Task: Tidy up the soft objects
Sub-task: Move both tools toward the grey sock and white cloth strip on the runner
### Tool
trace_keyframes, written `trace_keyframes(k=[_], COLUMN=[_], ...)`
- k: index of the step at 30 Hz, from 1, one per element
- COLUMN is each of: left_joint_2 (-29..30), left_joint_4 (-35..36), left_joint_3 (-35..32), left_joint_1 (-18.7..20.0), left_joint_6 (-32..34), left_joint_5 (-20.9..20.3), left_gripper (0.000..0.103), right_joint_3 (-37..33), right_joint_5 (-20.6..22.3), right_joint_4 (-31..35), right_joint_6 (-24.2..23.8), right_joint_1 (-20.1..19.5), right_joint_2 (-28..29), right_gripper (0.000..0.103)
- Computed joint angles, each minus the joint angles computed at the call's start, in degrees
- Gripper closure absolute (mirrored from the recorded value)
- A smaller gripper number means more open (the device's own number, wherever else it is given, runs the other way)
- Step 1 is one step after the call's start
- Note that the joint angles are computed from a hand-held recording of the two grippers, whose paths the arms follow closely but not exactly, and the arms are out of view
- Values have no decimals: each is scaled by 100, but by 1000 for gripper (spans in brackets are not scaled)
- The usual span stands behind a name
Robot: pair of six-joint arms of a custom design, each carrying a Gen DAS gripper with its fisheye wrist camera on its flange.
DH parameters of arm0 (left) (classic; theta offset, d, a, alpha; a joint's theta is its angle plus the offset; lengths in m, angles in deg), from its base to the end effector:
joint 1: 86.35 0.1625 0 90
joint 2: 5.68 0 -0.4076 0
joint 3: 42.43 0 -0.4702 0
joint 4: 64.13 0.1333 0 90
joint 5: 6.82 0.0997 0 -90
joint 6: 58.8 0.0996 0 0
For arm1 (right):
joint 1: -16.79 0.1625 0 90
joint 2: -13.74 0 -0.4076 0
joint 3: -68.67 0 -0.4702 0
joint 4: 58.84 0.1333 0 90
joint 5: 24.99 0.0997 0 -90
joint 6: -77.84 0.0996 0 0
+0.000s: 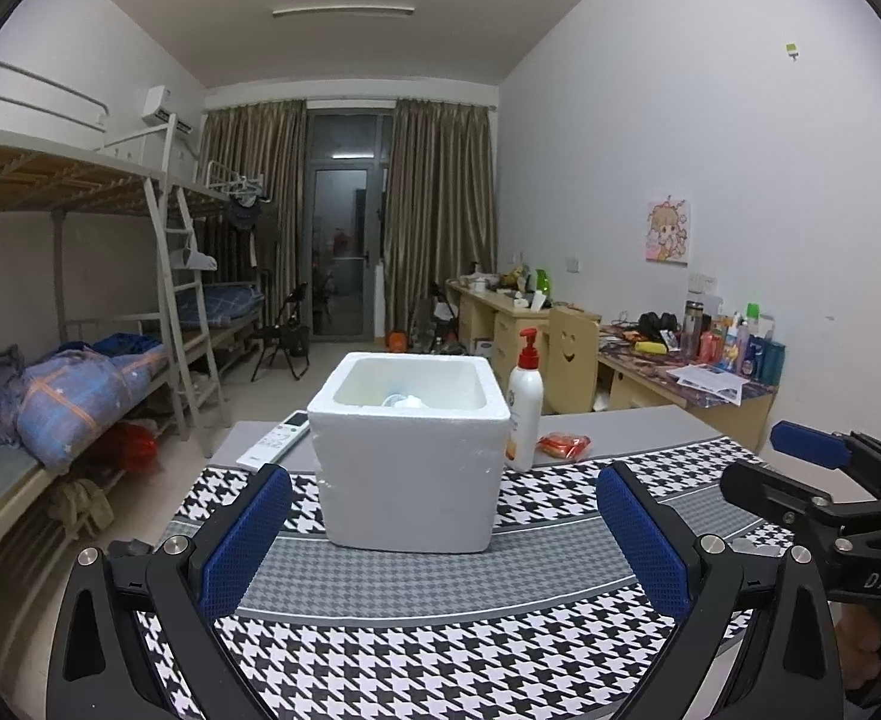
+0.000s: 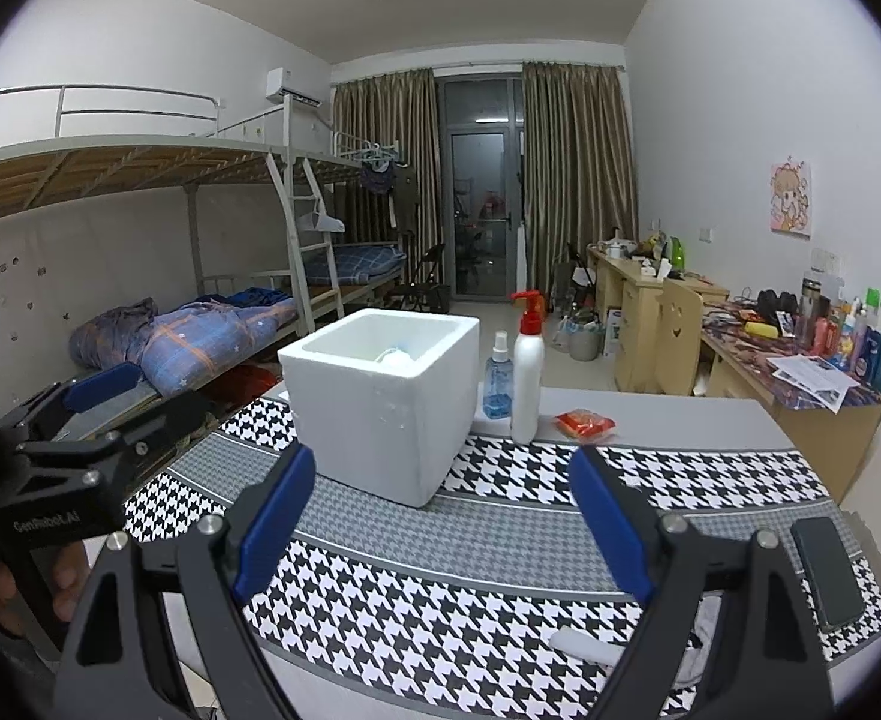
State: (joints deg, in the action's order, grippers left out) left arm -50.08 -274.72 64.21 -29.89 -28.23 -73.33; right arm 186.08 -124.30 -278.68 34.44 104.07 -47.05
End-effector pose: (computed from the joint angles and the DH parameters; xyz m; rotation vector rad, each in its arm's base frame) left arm -0.2096 -0.6293 0.0685 1.0529 2.2139 -1.3722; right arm 0.0895 -0.5854 0.1927 0.6200 -2.0434 1.3890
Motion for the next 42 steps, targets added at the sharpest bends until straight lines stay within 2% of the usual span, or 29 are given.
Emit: trace_keyframes(k=[5, 15, 32, 42], left_joint_2=[68, 143, 424, 559], left_joint_4=[-12, 158, 647, 999], left_joint_3=[32, 106, 11, -167], left_joint_1=[2, 68, 56, 44], left_joint_6=[-117, -159, -219, -262], left_joint_5=[29, -305, -908, -956], left_gripper=[1, 1, 1, 1], right_joint_3=[137, 454, 635, 632], right_joint_5=[164, 268, 50, -77], right_joint_4=[-37, -292, -627, -639], right_joint_6=[-9, 92, 404, 576], right_joint_1=[-110, -330, -668, -829], right_joint_2=[-87, -228, -364, -433], right_gripper=[14, 14, 14, 14])
